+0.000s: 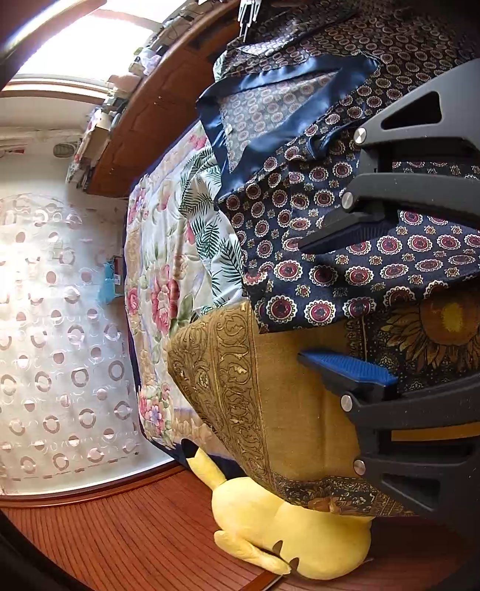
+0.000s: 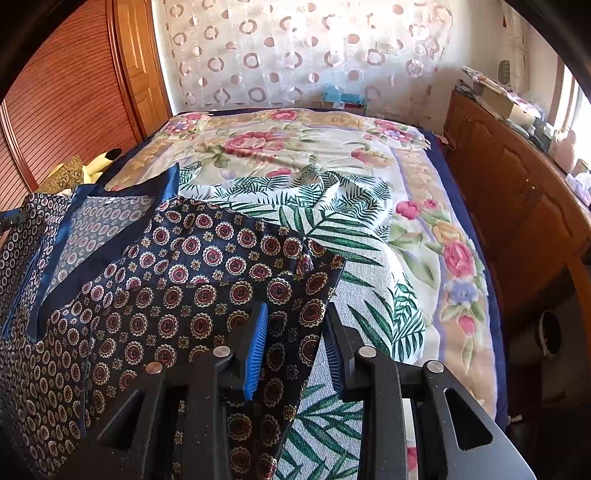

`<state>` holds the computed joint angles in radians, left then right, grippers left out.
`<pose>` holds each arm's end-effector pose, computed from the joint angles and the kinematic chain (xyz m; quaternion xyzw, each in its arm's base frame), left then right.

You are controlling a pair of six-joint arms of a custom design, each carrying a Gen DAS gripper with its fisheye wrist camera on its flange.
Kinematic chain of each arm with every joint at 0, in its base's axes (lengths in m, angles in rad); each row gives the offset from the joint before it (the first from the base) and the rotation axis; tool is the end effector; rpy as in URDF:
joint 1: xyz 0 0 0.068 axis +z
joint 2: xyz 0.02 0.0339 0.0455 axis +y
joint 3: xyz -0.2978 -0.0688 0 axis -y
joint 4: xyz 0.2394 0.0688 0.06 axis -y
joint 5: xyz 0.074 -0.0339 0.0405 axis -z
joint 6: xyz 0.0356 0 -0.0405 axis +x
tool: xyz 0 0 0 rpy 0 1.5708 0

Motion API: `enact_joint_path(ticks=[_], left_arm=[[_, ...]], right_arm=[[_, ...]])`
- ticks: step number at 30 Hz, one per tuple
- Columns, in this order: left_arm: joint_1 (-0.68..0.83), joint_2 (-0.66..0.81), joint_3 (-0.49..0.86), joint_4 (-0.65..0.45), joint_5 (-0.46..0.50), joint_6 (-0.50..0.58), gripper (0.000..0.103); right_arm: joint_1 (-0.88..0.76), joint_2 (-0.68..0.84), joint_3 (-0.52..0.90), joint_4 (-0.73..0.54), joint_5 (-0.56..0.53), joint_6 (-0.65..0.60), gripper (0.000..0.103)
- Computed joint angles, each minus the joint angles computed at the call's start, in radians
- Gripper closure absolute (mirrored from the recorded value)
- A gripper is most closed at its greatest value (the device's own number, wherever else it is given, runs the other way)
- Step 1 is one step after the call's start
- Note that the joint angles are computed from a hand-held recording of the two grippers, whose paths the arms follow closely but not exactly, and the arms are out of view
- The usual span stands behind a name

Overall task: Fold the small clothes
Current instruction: 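Grasp the robe hem with the left gripper while the right gripper holds its edge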

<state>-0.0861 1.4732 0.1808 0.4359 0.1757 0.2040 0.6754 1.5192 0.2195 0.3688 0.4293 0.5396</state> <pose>0.1847 -0.0222 0.1138 0.1652 0.9191 -0.0615 0.3525 0.1576 0.1073 0.1110 0.0039 0.9299 0.0094 0.3677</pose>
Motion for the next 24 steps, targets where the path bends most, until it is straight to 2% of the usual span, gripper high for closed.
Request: enact_joint_path(ticks=[1, 6, 10, 15, 17, 20, 22, 24], left_arm=[[0.001, -0.008, -0.002, -0.002, 0.014, 0.004, 0.050], [-0.006, -0.024, -0.001, -0.024, 0.040, 0.011, 0.070], [0.000, -0.006, 0.010, -0.032, 0.037, 0.015, 0.090], [0.008, -0.038, -0.012, -0.057, 0.078, 0.016, 0.100], [0.012, -0.117, -0.038, -0.096, 0.101, 0.012, 0.101], [-0.002, -0.309, -0.075, -0.210, 0.116, 0.001, 0.101], [-0.010, -0.449, -0.094, -0.310, 0.114, -0.005, 0.101], [0.009, -0.625, -0.109, -0.457, 0.141, -0.002, 0.101]], right_arm=[[0.006, 0.003, -0.001, 0.003, 0.006, -0.002, 0.079], [-0.002, 0.009, -0.023, 0.051, -0.001, -0.019, 0.081], [0.003, 0.018, -0.024, 0.061, -0.002, -0.041, 0.099], [0.128, -0.018, 0.027, -0.043, 0.121, 0.013, 0.101], [0.202, -0.066, 0.044, -0.096, 0.175, 0.055, 0.101], [0.341, -0.132, 0.082, -0.214, 0.279, 0.128, 0.101], [0.440, -0.174, 0.095, -0.286, 0.338, 0.194, 0.101], [0.550, -0.187, 0.116, -0.388, 0.408, 0.298, 0.101]])
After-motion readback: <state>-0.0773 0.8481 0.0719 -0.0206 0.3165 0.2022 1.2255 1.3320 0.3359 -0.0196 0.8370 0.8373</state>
